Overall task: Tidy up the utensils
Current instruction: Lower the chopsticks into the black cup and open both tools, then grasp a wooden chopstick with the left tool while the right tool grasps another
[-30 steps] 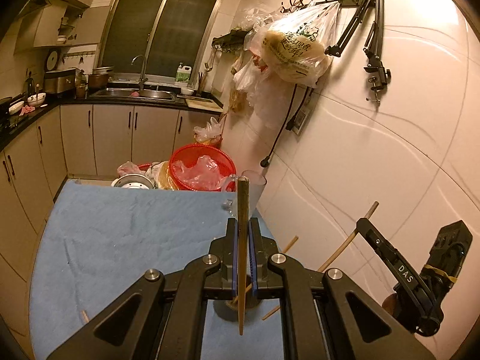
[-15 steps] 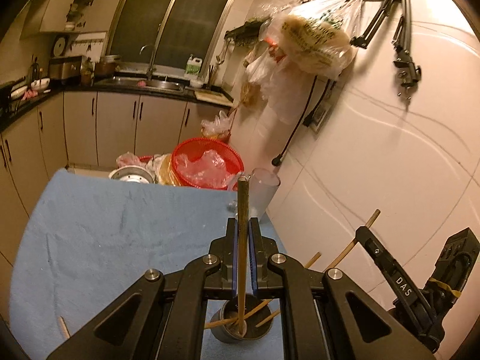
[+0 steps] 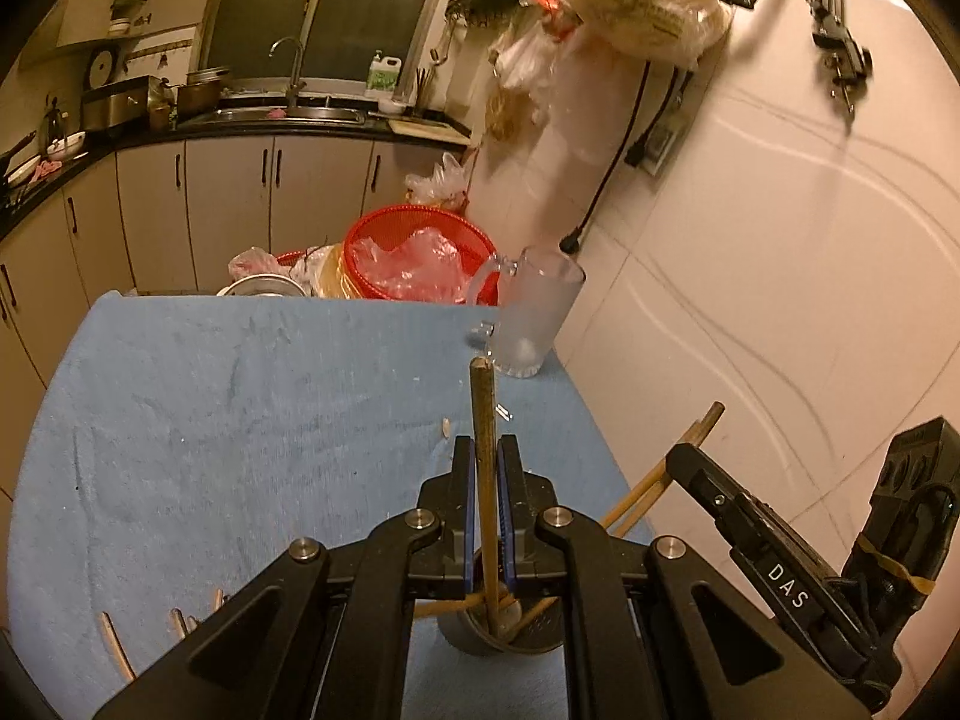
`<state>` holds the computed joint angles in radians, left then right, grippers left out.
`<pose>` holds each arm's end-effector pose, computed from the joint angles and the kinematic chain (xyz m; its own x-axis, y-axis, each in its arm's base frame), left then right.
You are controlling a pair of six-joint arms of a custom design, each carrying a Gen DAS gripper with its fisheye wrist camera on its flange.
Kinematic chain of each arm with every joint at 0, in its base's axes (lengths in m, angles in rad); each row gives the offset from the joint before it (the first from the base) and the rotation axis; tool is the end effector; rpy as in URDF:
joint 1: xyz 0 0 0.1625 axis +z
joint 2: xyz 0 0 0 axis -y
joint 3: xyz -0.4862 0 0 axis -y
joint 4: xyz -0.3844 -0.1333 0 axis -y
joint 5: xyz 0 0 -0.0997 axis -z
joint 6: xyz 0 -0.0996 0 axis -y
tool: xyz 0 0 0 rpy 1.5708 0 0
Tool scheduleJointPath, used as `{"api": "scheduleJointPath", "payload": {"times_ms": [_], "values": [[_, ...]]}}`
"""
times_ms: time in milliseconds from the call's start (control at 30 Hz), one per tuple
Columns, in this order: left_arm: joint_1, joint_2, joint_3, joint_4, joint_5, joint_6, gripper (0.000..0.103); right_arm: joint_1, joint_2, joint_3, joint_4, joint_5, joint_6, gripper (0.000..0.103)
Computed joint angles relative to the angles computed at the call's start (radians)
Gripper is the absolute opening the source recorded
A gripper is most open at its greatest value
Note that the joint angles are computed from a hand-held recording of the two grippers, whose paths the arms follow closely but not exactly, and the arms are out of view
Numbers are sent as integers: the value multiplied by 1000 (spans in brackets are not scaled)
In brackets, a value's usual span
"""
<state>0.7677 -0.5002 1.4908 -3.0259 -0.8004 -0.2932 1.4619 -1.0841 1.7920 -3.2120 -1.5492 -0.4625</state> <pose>-0.4050 -0.6726 0.0549 -0.8779 0.1074 -0.4666 0.4069 0.6810 -0.6088 0.0630 -0.6696 0.3631 -0.9200 -0.1822 0.3470 -0.3864 0.5703 -0.7249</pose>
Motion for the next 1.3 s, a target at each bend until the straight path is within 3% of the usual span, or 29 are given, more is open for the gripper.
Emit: {"api": "scheduleJointPath", "payload": {"times_ms": [167, 333, 400, 467, 667, 800, 900, 1000, 1100, 1300], "values": [[-3, -10, 9, 25, 0, -17, 8, -3, -9, 0, 29, 4, 12, 10], [-24, -48, 69, -42, 1, -8, 9, -8, -51, 39, -5, 48, 29, 10], [-45, -69, 111, -94, 21, 13, 14, -9, -75, 65, -19, 67, 38, 10], [-63, -91, 155, -147, 42, 27, 31, -14, -100, 92, -26, 92, 46, 10], [-105, -165, 337, -276, 136, 1, 34, -9, -156, 208, -27, 138, -20, 12], [-108, -207, 461, -290, 213, -69, 43, 6, -132, 286, 25, 98, -133, 15], [-86, -242, 545, -216, 253, -195, 43, 21, -71, 321, 11, 11, -191, 16], [-39, -285, 614, -119, 236, -364, 43, 21, 4, 330, -10, -64, -200, 16], [4, -312, 664, -77, 205, -456, 43, 9, 56, 321, -8, -99, -186, 16], [73, -314, 677, -72, 123, -481, 43, -15, 101, 306, 2, -113, -177, 16]]}}
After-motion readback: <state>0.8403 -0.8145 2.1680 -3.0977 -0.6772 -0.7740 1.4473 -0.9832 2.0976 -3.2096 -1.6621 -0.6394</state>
